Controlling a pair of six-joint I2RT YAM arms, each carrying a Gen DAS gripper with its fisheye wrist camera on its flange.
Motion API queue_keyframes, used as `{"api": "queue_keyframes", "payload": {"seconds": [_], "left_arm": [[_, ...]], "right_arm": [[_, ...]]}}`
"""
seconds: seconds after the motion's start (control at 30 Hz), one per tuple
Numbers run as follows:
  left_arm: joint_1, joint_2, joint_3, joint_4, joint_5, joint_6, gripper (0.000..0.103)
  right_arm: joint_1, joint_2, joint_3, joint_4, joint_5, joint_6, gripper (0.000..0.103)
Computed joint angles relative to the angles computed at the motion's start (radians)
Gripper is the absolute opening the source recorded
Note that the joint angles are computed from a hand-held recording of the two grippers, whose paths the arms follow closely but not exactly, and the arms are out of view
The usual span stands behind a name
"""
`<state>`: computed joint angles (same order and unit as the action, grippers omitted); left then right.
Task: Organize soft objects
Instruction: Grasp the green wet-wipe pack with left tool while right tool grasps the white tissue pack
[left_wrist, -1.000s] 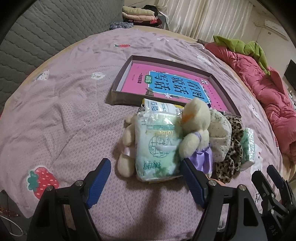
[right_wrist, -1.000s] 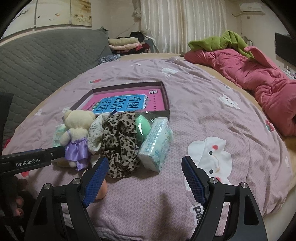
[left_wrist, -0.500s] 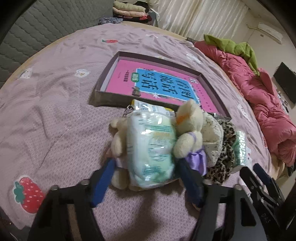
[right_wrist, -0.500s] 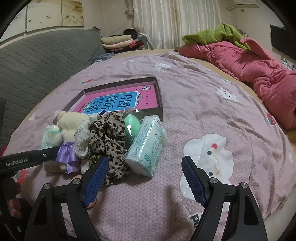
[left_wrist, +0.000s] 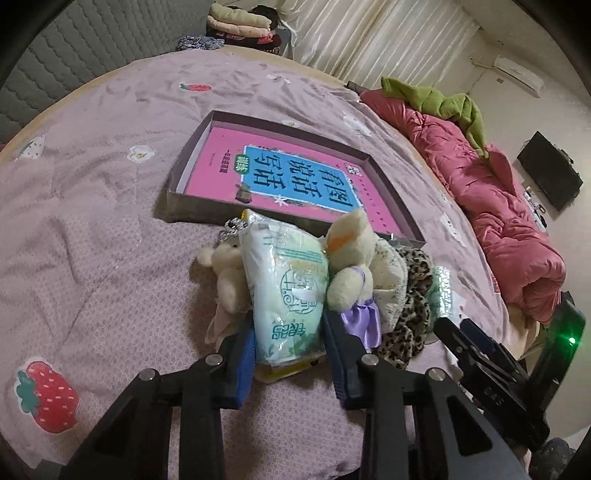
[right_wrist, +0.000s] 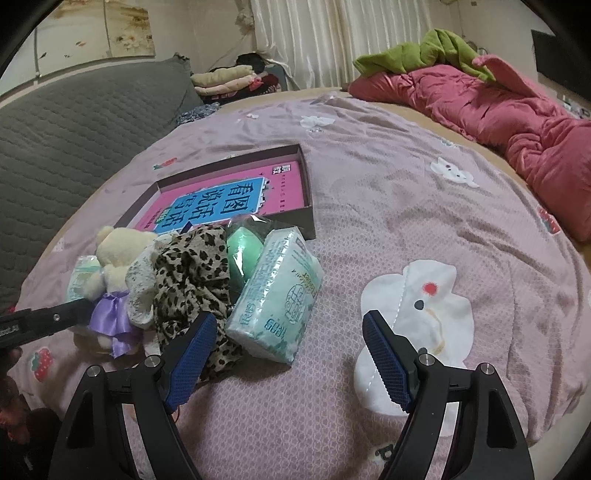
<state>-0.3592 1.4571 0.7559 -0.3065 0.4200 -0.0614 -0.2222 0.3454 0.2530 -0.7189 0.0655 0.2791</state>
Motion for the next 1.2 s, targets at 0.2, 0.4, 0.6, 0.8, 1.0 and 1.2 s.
{"api": "queue_keyframes", "payload": {"seconds": [0.2, 0.4, 0.6, 0.8, 1.0, 1.2], "left_arm": [[0.008, 0.009, 0.018, -0.016, -0.004, -0.006, 0.035], [0.034, 0.004, 0.024, -0.039, 0.016, -0.002, 0.035], [0.041, -0.023, 0.016, -0.068, 0.025, 0.018, 0.035], [0.053, -0.041, 0.013, -0.082, 0.028, 0.022, 0.036], [0.058, -0.057, 0.007, -0.102, 0.016, 0.041, 0.039], [0.069, -0.062, 0.001, -0.096, 0.04, 0.056, 0.039]], "right_arm": [[-0.013, 0.11, -0.012, 0.111, -0.011, -0.017, 0.082], [-0.164, 0.156, -0.023, 0.147, -0.158, -0.077, 0.082], [-0.249, 0.142, -0.024, 0.141, -0.238, -0.123, 0.068], [-0.223, 0.125, -0.022, 0.132, -0.218, -0.125, 0.052], [-0.202, 0.123, -0.022, 0.136, -0.208, -0.124, 0.045], [-0.173, 0.11, -0.017, 0.128, -0.191, -0.125, 0.03]]}}
